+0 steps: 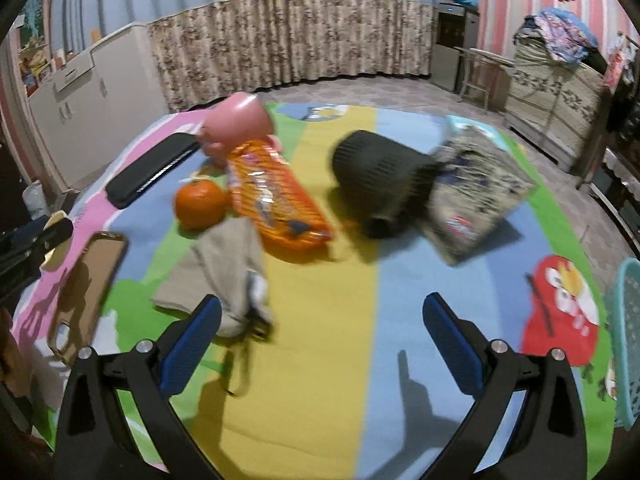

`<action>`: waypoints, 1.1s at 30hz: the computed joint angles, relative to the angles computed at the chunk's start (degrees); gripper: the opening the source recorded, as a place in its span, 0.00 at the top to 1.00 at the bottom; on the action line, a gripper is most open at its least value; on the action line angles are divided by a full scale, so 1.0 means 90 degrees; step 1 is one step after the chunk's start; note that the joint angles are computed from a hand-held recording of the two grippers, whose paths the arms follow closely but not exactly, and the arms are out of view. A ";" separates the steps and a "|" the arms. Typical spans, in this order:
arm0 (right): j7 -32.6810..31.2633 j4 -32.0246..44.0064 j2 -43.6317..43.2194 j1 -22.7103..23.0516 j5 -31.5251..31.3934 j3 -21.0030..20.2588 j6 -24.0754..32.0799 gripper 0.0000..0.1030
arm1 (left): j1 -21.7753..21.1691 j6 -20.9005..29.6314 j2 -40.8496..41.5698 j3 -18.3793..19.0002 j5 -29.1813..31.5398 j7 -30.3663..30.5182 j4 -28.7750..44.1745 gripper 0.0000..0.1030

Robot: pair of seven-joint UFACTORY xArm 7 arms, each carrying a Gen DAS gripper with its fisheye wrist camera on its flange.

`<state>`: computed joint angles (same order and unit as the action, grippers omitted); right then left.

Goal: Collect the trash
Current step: 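Grasp the cream round plastic lid with the left gripper while the right grasps the beige cloth mask, then carry lid and mask over the basket and open both grippers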

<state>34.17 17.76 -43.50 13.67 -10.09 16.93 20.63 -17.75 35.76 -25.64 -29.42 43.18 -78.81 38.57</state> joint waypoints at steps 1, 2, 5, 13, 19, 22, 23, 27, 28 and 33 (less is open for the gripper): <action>0.0060 0.0122 0.0231 -0.0059 -0.0046 0.0145 0.0004 0.05 | -0.0035 -0.0034 -0.0102 0.0059 -0.0056 -0.0006 -0.0106 0.42; 0.0080 0.0200 0.0393 -0.0103 -0.0097 0.0199 -0.0001 0.05 | -0.0031 -0.0070 -0.0142 0.0067 -0.0077 -0.0029 -0.0165 0.41; 0.0034 0.0301 0.0871 -0.0013 -0.0118 0.0131 -0.0155 0.19 | -0.0009 -0.0085 -0.0345 0.0052 -0.0146 -0.0040 -0.0353 0.41; -0.0670 0.0112 0.0845 0.0678 0.0295 -0.0370 -0.0568 0.73 | 0.0194 -0.0079 -0.0457 -0.0171 -0.0209 -0.0178 -0.0301 0.41; -0.1018 -0.0439 -0.0442 0.0674 0.0438 -0.0703 -0.0499 0.84 | 0.0274 0.0127 -0.0208 -0.0498 0.0015 -0.0381 0.0086 0.41; -0.1445 -0.0656 -0.1408 0.0517 0.0488 -0.1032 0.0008 0.84 | 0.0240 0.0284 0.0136 -0.0632 0.0258 -0.0492 0.0464 0.41; -0.1586 -0.0703 -0.1709 0.0428 0.0499 -0.1110 0.0184 0.84 | 0.0205 0.0367 0.0245 -0.0661 0.0359 -0.0545 0.0588 0.41; -0.2407 -0.0881 -0.3076 -0.0189 0.0474 -0.1673 0.1150 0.84 | 0.0054 0.0626 0.0861 -0.0829 0.0887 -0.0904 0.1217 0.41; -0.2620 -0.0889 -0.3306 -0.0388 0.0466 -0.1833 0.1332 0.84 | -0.0003 0.0684 0.1022 -0.0869 0.1015 -0.0992 0.1366 0.41; -0.3634 -0.0930 -0.4155 -0.1624 0.0401 -0.2803 0.1909 0.84 | -0.0370 0.1380 0.2133 -0.1181 0.1848 -0.1325 0.2385 0.41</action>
